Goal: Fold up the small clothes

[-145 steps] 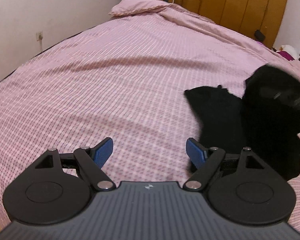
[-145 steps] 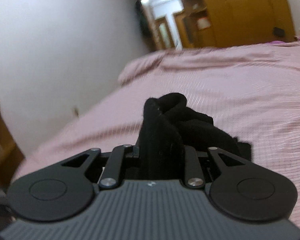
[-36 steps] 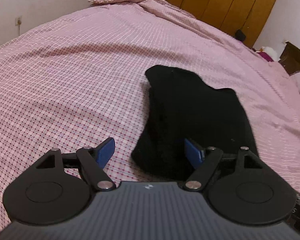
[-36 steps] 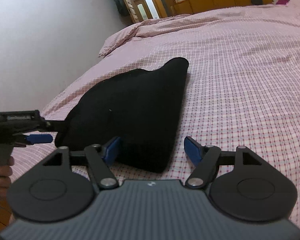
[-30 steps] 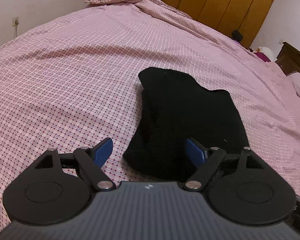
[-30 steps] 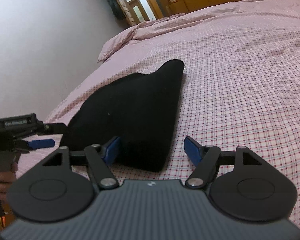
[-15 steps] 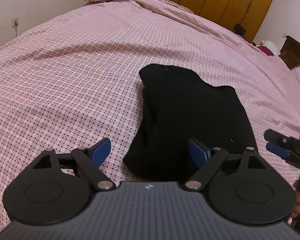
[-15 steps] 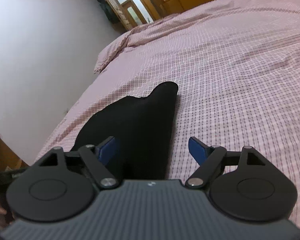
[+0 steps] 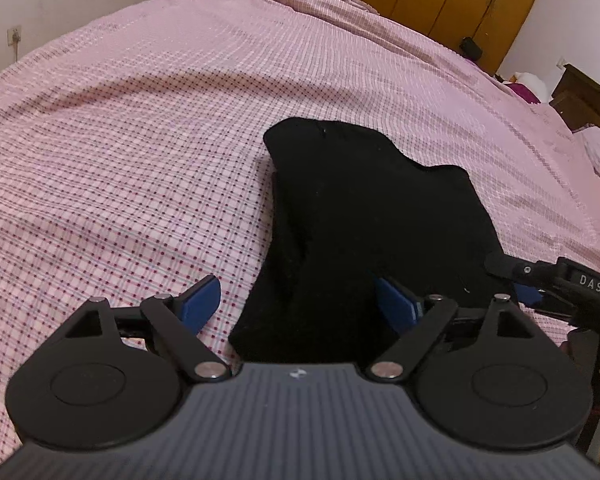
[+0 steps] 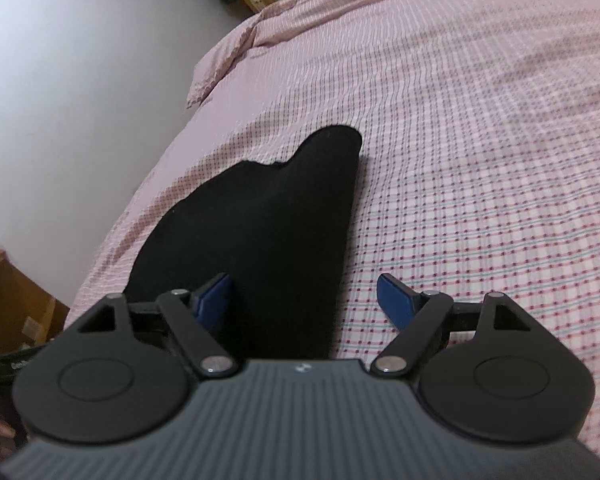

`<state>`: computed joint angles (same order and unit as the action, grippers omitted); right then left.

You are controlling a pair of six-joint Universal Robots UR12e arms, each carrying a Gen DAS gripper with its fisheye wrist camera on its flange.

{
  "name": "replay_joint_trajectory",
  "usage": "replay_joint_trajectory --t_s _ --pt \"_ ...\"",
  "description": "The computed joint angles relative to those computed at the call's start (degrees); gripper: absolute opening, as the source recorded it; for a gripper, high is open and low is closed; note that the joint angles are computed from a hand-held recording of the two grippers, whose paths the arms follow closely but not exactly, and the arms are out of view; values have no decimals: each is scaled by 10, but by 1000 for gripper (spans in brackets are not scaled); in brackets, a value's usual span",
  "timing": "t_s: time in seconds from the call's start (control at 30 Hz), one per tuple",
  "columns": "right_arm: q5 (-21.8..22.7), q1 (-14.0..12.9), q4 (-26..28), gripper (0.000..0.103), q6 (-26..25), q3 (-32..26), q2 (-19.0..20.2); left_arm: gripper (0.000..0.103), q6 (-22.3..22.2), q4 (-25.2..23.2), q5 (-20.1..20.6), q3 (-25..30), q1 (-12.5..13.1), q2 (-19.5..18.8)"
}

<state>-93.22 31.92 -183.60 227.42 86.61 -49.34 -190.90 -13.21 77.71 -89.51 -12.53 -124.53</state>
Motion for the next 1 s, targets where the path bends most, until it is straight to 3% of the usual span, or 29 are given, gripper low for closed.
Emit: replay_joint_trajectory --t_s 0.47,0.83,1.0 --pt "59 -16 -38 84 -1 -9 23 96 -12 2 -40 10 11 -18" --pt "93 -26 -44 86 -2 -13 26 96 -23 12 -140 10 32 -29" --pt "105 -27 -47 86 -6 -23 32 98 -27 7 -133 15 30 -33"
